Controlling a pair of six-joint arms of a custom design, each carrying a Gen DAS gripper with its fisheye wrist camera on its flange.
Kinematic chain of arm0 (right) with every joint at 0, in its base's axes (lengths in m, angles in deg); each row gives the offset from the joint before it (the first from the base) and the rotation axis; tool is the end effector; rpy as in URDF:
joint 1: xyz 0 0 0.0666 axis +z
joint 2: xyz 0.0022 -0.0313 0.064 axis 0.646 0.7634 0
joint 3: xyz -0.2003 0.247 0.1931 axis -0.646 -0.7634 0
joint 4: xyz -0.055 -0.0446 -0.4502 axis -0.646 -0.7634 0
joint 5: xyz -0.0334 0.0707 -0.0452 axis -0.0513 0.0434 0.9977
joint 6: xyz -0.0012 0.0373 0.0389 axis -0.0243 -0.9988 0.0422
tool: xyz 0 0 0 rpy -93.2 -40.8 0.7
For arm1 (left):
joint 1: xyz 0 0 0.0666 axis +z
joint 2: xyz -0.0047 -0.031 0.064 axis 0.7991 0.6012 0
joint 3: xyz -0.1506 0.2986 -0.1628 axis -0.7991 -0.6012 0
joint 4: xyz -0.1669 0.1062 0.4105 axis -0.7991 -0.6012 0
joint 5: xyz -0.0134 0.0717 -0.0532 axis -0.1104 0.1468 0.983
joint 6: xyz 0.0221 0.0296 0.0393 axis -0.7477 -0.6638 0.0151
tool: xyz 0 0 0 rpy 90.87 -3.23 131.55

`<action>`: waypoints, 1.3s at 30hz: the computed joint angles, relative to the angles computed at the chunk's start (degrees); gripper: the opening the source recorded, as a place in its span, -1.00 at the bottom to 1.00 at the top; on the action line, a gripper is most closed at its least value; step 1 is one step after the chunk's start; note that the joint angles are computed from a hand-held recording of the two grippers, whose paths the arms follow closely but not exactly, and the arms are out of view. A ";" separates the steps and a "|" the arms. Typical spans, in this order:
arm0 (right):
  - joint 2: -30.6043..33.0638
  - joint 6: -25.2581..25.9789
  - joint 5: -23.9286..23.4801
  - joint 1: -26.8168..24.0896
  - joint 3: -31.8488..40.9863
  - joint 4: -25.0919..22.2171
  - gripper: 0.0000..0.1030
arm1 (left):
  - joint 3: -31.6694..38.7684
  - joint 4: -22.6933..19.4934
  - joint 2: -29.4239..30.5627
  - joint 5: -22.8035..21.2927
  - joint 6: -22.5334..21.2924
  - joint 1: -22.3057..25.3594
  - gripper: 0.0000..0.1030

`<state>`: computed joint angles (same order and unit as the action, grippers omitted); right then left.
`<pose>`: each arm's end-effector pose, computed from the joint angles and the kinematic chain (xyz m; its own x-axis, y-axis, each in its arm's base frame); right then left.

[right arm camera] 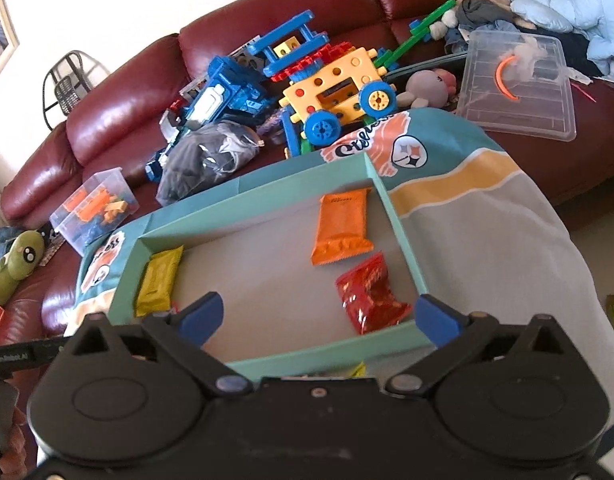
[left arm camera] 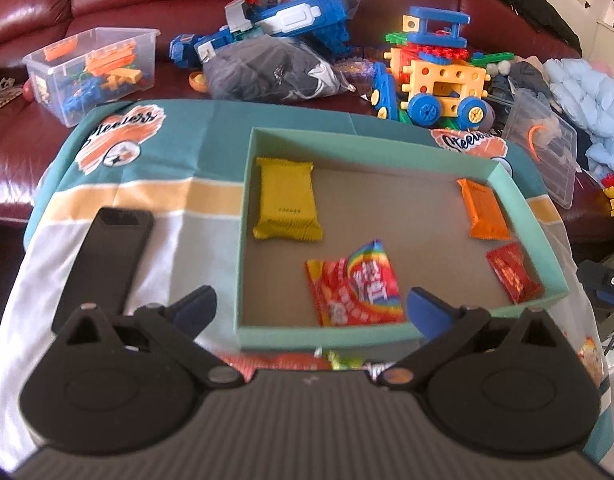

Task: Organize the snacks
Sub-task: 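Grasp the yellow-brown candy wrapper with the left tool while the right tool grasps the yellow printed packet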

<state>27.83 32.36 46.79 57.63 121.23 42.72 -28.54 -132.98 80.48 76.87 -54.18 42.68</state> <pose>0.3521 0.1126 0.3902 -0.6969 0.1356 -0.7042 -0.1242 0.9443 0.3047 0.3189 -0.0534 0.3841 -0.7459 -0.2410 -0.6209 -0.2067 0.9700 -0.1281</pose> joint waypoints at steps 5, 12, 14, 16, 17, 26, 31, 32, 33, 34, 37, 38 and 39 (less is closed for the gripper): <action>-2.91 -0.37 -0.56 0.29 -2.40 -1.85 1.00 | -2.91 -3.02 -3.28 -0.06 1.29 -0.04 1.00; -3.47 -0.39 -0.43 -0.18 -4.49 -2.87 1.00 | -6.94 -6.42 -6.17 0.93 2.56 0.43 1.00; -2.84 -0.39 -0.36 -0.37 -4.67 -2.74 1.00 | -7.55 -6.82 -6.15 1.02 2.51 0.62 1.00; -2.34 0.30 -0.35 -0.27 -4.95 -2.60 0.94 | -7.86 -6.73 -5.71 0.70 2.35 0.86 1.00; -1.97 1.02 -0.44 -0.07 -4.93 -2.64 0.83 | -8.05 -6.52 -5.58 0.57 2.31 1.02 1.00; 1.38 4.05 -0.16 0.63 -4.54 -3.31 0.36 | -9.29 -3.49 -5.50 3.22 0.10 2.16 0.31; 0.50 5.23 -2.35 1.60 -4.54 -5.59 0.36 | -10.41 -4.38 -6.84 5.55 -2.05 1.42 0.20; 0.03 5.37 -2.52 2.06 -4.73 -6.02 0.36 | -10.72 -4.85 -7.30 6.02 -2.41 1.27 0.20; -0.26 5.51 -2.38 2.49 -4.87 -6.31 0.36 | -11.00 -5.44 -7.72 6.50 -2.57 1.01 0.20; -0.65 6.08 -2.50 3.01 -5.12 -6.45 0.36 | -11.31 -5.93 -8.17 6.71 -2.48 0.74 0.20; -1.92 5.73 -2.91 4.68 -5.65 -7.57 0.33 | -12.13 -7.19 -9.30 7.38 -1.93 0.00 0.21; -2.02 5.19 -3.75 5.06 -5.58 -7.85 0.26 | -12.44 -7.59 -9.79 7.30 -1.72 -0.29 0.21; -2.01 4.53 -5.64 5.15 -5.32 -8.66 0.18 | -12.69 -7.83 -10.26 6.83 -1.34 -0.65 0.23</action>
<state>25.82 36.89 41.15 62.79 115.91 34.06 -41.24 -140.81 70.22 83.69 -55.52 42.03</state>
